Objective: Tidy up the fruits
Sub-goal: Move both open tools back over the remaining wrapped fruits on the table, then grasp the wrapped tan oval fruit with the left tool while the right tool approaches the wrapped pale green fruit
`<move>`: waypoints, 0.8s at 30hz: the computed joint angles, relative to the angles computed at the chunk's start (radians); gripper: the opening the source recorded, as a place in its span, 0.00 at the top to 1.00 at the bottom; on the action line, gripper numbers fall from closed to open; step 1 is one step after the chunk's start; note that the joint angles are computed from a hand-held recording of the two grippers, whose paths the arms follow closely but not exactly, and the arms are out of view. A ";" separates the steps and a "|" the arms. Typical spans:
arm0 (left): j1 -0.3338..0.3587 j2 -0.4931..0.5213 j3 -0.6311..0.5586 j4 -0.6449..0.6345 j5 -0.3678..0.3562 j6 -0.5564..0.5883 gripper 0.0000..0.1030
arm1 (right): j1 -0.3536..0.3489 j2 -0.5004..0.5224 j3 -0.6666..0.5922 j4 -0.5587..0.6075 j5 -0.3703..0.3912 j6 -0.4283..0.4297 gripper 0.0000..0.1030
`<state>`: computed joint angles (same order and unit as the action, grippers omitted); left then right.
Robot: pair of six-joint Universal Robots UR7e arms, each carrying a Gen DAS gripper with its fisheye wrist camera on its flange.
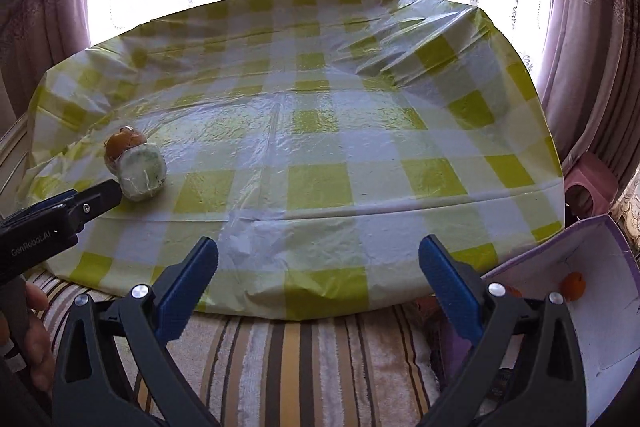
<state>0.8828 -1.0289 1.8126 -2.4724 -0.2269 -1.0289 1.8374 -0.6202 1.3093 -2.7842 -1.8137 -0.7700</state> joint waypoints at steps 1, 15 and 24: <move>0.002 -0.007 0.011 -0.026 -0.005 0.008 0.26 | 0.005 0.002 0.005 0.001 -0.003 -0.004 0.07; 0.062 -0.044 0.064 -0.409 -0.088 0.178 0.34 | 0.040 0.049 -0.002 0.018 -0.014 -0.049 0.17; 0.108 -0.042 0.042 -0.553 -0.176 0.240 0.37 | 0.044 0.078 -0.042 0.057 -0.001 -0.034 0.18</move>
